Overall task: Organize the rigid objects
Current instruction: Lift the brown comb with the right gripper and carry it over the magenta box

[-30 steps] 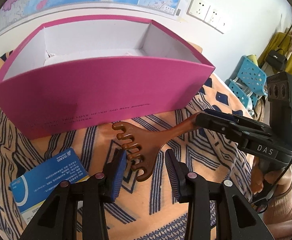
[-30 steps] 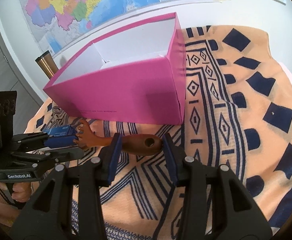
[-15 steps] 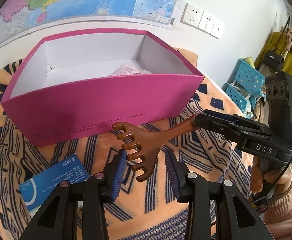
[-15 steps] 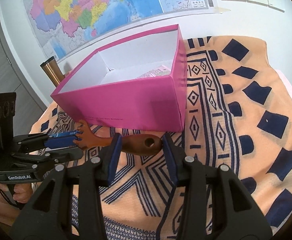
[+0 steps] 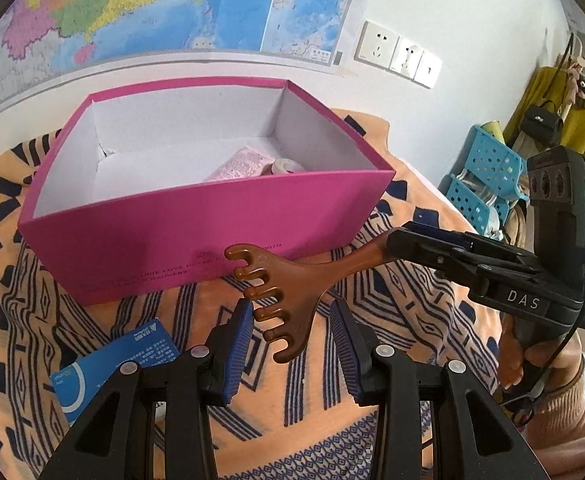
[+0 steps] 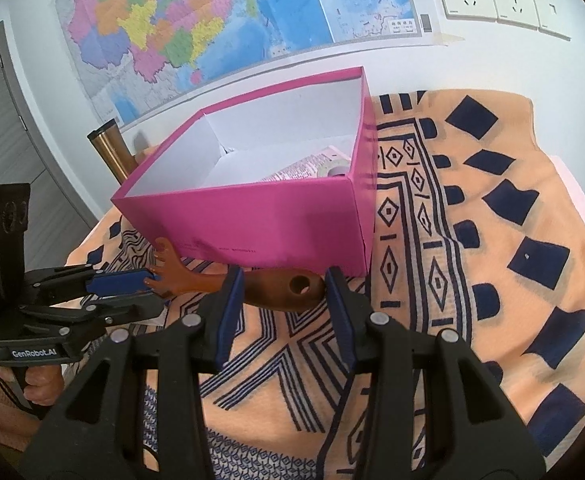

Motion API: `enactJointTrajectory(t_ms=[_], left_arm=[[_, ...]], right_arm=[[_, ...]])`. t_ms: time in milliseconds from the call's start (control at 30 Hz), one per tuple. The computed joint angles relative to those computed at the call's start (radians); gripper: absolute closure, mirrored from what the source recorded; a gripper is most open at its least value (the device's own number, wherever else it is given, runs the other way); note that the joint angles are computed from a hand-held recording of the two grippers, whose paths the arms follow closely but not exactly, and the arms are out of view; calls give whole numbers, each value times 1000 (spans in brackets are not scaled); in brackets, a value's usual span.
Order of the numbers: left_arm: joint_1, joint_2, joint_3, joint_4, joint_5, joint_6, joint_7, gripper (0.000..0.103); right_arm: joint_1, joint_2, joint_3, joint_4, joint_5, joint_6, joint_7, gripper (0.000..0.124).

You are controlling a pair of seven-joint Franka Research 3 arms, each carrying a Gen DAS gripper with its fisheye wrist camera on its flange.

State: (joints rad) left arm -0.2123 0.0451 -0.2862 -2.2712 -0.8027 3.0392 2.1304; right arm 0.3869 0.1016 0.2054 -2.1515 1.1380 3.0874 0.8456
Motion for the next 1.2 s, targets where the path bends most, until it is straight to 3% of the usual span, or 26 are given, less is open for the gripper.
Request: enactJointTrajectory(t_ms=[367,1200], left_arm=[[-11,-15,2,3,-55,20,52,64],[-29,-16,12,32,-114,66,118,64]], right_arm=[[1,-6,4,10,54,15,-63,79],[-2,0,6,43,25,36,-69,79]])
